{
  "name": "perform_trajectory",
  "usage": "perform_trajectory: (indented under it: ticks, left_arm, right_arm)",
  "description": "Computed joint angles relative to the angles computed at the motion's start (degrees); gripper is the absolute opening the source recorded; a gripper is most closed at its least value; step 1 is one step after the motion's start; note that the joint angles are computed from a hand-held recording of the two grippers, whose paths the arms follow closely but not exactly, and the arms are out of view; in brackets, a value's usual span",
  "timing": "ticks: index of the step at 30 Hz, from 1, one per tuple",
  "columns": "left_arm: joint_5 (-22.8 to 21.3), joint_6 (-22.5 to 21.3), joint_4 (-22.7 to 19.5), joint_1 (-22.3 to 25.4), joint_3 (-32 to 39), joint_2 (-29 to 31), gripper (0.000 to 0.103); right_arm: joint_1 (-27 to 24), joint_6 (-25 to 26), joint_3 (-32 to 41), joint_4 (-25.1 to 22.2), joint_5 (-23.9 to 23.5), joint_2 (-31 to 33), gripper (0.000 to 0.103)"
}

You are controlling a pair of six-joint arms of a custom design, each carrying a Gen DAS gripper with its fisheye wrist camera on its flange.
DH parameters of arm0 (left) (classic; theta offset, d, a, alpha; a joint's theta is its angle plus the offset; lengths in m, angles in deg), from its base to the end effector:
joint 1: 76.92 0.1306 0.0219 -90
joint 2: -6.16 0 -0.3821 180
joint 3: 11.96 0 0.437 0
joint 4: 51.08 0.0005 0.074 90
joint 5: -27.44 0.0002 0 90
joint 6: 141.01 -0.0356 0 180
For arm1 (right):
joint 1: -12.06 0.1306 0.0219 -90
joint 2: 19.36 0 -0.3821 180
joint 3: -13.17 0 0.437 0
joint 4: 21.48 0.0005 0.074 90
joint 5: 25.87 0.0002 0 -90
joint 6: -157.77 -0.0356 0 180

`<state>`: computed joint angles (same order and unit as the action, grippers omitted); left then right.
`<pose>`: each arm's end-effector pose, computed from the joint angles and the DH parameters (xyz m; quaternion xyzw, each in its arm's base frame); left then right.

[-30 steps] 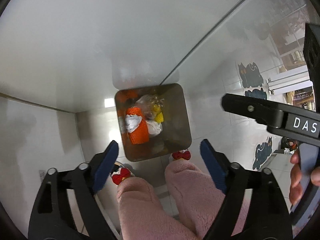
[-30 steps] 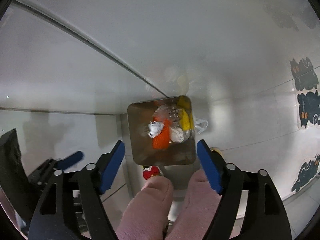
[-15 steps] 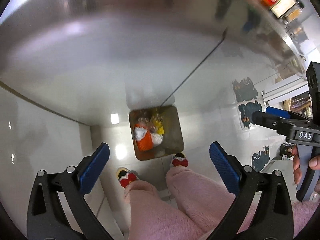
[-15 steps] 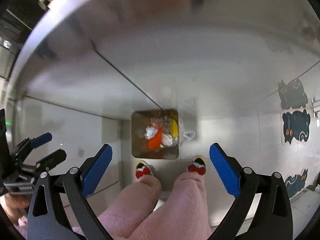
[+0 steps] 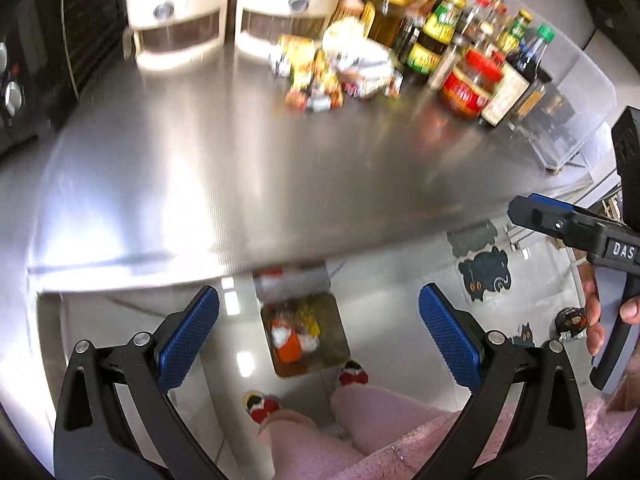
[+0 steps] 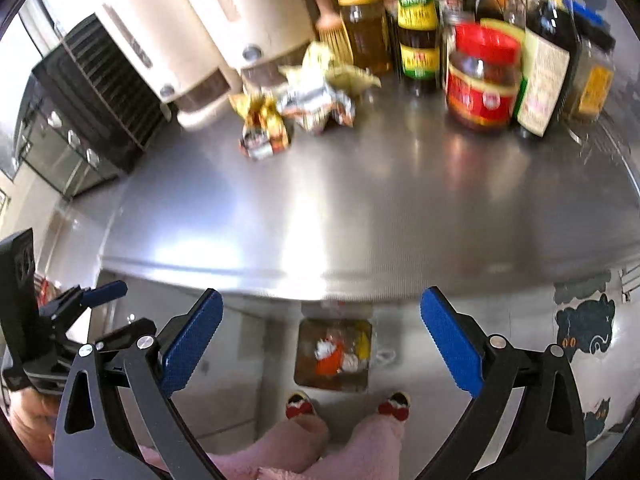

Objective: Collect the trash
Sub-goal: 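Raise both tools back to the wrappers on the counter, then grasp the yellow snack bag with the left gripper while the right gripper grasps the white printed wrapper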

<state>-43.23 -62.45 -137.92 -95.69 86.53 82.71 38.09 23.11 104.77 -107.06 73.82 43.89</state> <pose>0.3595 -0.1351 0.5680 0.2860 0.9195 -0.1772 0.2033 0.2665 0.1229 0.5875 0.1782 0.9395 0.0965 0.2762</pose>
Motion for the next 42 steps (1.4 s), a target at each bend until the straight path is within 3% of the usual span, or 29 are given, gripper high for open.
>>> perform_trajectory:
  ticks: [11, 23, 37, 42]
  left_arm:
    - [-1.4, 2.3, 2.3, -1.0, 10.3, 7.7, 0.095]
    - [-2.4, 4.1, 3.7, -2.8, 20.4, 19.6, 0.093]
    - [-2.6, 5.1, 2.7, -5.6, 28.0, 29.9, 0.079]
    - [-1.9, 5.7, 2.3, -5.8, 29.5, 32.3, 0.065]
  right_arm:
    - [-8.1, 8.0, 6.8, 1.9, -1.7, 6.5, 0.099]
    - [-15.8, 13.3, 11.1, 7.9, -5.7, 15.6, 0.097]
    - [-18.1, 18.3, 15.4, 8.9, -7.7, 24.0, 0.084]
    - [-18.2, 19.2, 15.6, 9.2, -9.5, 25.3, 0.077]
